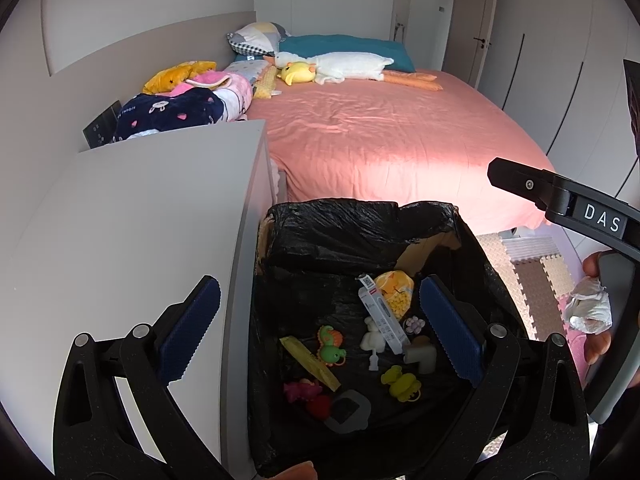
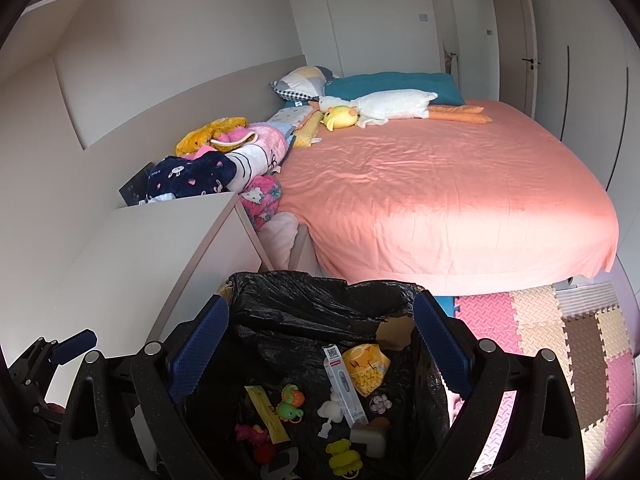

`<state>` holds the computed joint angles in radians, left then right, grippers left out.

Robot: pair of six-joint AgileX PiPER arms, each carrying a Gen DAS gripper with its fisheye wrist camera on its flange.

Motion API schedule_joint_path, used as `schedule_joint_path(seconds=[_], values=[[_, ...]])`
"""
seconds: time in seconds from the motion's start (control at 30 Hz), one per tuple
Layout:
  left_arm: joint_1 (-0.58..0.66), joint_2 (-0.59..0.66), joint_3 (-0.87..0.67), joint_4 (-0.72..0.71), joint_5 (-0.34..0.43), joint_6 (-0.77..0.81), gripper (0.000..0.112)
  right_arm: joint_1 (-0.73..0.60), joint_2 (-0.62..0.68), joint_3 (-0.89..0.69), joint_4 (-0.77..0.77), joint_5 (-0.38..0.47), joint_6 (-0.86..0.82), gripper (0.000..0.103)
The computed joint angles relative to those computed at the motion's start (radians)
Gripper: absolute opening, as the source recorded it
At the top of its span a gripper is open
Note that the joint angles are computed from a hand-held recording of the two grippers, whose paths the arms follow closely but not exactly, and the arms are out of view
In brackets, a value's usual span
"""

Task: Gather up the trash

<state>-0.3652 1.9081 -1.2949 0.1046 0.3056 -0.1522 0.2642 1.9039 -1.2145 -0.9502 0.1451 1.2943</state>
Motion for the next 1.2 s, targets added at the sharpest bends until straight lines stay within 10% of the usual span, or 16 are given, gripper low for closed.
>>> schedule_joint_path(seconds=[1.2], values=[[0.013, 0.011, 0.000, -0.048, -0.003, 0.079, 0.097, 0.006, 0.009, 0.006, -0.048, -0.001, 0.048, 0.093]])
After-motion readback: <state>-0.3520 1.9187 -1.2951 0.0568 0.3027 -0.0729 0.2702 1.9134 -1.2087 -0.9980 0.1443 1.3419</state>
